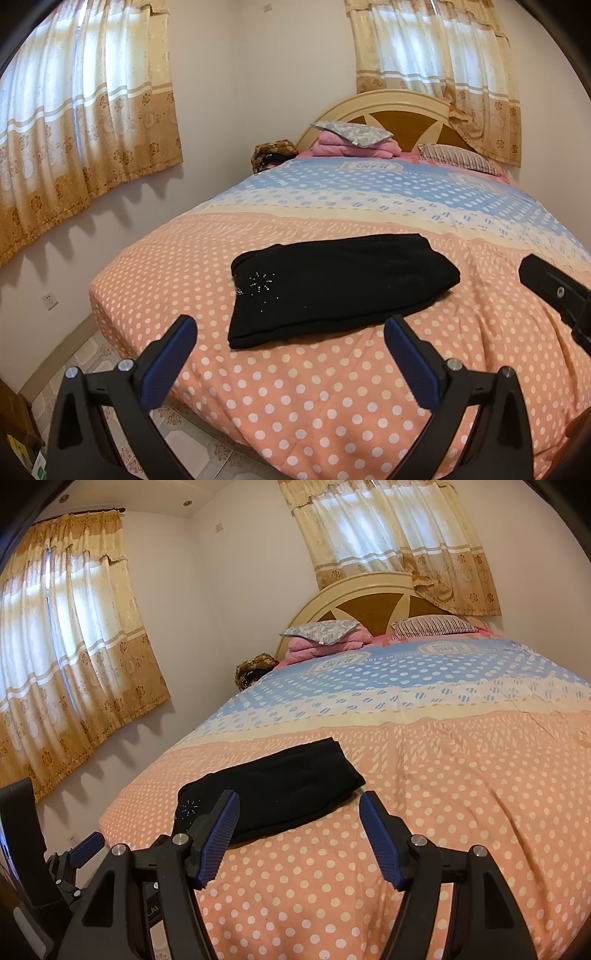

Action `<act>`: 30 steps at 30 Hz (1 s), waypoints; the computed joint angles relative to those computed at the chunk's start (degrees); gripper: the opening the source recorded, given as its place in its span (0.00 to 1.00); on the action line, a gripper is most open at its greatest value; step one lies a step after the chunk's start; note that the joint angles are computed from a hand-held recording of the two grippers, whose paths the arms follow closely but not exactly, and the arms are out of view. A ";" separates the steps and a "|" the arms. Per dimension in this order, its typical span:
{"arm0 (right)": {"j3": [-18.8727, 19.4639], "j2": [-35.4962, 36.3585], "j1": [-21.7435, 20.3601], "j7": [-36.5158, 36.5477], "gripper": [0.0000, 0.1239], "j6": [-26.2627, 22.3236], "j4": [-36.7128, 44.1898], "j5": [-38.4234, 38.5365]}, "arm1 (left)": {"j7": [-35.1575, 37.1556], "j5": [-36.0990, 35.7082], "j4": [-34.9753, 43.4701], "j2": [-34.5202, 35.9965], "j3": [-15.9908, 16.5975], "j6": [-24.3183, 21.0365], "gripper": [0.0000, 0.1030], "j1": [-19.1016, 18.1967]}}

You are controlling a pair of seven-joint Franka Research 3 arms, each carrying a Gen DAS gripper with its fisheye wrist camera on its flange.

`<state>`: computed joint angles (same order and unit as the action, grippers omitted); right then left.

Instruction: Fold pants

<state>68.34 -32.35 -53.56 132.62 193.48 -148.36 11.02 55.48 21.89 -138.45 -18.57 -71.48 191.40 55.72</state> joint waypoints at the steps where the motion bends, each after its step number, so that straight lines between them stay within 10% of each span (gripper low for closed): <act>1: -0.10 0.19 0.10 -0.03 0.56 -0.08 0.01 -0.06 | 0.07 0.05 0.03 0.21 0.19 -0.13 1.00 -0.21; 30: -1.12 0.80 1.42 -0.17 0.56 -0.25 -0.58 -0.24 | 0.22 0.79 0.28 0.91 0.63 -0.68 1.00 -0.08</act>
